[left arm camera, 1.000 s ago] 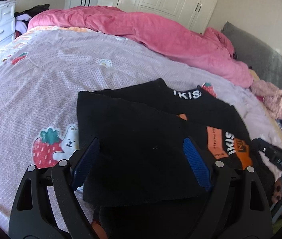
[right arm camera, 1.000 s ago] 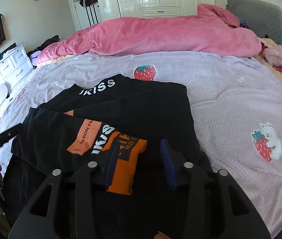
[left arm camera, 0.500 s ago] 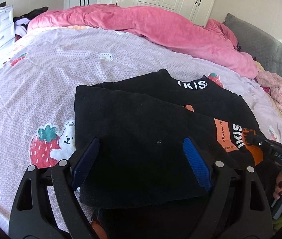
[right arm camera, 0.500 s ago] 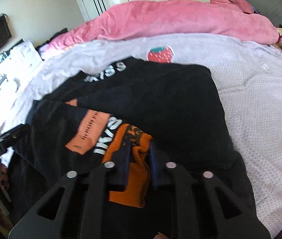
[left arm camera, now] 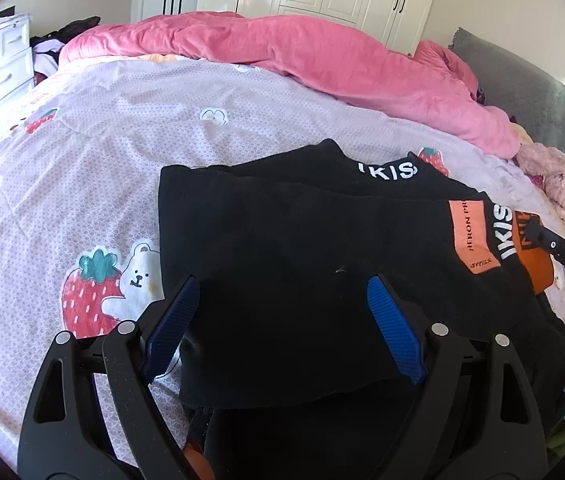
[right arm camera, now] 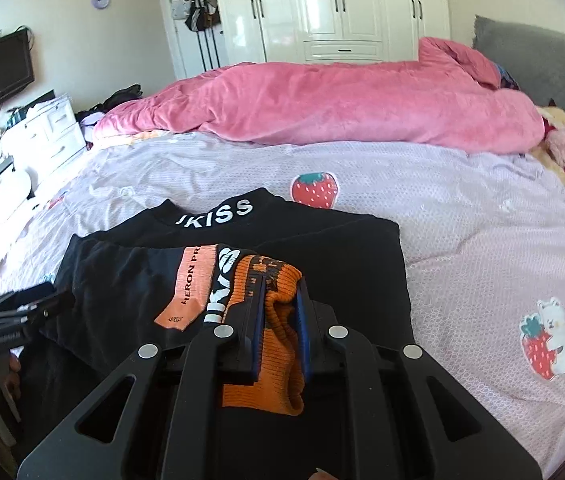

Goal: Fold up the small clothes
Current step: 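Straighten the orange cuff on the shirt body with the right gripper, then release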

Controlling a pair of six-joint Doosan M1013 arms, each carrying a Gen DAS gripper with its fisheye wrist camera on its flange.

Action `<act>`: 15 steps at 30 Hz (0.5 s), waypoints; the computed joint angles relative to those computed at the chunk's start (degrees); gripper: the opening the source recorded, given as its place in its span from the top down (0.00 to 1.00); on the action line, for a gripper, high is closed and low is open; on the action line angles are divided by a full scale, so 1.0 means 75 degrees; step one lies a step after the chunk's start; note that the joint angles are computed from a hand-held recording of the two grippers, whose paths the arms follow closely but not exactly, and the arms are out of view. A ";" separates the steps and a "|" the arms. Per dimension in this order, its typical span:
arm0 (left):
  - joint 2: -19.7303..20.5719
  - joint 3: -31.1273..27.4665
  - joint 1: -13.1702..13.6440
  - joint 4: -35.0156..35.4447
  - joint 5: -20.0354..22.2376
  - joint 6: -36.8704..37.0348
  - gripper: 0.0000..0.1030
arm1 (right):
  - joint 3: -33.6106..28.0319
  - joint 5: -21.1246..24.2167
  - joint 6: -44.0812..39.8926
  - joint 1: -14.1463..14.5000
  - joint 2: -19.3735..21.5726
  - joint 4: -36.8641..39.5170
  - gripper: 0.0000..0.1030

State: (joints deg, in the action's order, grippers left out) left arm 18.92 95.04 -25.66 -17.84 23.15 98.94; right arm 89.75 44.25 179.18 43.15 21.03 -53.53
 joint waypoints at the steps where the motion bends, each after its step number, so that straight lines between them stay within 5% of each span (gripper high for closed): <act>1: 0.0005 -0.0004 -0.0003 0.0042 0.0009 -0.0034 0.24 | 0.0006 -0.0012 0.0004 -0.0008 -0.0002 -0.0004 0.87; 15: 0.0057 -0.0041 -0.0046 0.0449 0.0171 -0.0394 0.23 | -0.0169 0.0922 -0.0068 -0.0040 0.0229 0.0664 0.83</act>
